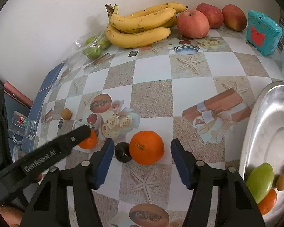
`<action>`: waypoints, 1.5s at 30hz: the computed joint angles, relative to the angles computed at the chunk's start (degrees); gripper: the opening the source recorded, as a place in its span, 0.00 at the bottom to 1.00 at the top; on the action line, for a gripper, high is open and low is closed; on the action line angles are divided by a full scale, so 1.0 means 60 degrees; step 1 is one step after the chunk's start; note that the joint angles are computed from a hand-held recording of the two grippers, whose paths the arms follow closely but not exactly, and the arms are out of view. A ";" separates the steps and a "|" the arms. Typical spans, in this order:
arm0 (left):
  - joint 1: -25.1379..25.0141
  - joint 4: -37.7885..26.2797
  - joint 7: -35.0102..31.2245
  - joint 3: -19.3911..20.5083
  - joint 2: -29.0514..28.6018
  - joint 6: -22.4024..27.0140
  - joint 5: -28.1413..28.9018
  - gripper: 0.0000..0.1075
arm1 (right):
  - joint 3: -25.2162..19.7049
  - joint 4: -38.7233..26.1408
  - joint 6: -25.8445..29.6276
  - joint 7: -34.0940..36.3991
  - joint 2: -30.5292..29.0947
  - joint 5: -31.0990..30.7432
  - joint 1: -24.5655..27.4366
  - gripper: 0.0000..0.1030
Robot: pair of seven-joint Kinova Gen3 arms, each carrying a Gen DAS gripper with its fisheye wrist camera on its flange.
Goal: Organize fruits
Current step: 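Grasp a mandarin orange with the left tool while the right tool grasps another mandarin, then carry both mandarins over the steel plate and open both tools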
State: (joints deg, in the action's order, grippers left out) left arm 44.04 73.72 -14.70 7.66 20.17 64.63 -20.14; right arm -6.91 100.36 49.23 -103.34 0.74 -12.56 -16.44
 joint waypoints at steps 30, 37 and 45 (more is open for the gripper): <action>0.0359 -0.0914 -0.0065 -0.0059 0.0287 0.0995 -0.0080 0.36 | 0.0218 -0.0135 0.0508 0.0260 -0.0315 -0.0717 0.0411 0.40; 0.0518 -0.1275 -0.0061 -0.0038 0.0287 0.1265 -0.0149 0.36 | 0.0166 -0.0507 0.1171 -0.0428 -0.0625 0.0083 0.0392 0.40; 0.1013 -0.2070 -0.0060 -0.0092 0.0455 0.1789 -0.0598 0.36 | 0.0250 -0.0799 0.1653 -0.0651 -0.1005 0.0471 0.0487 0.40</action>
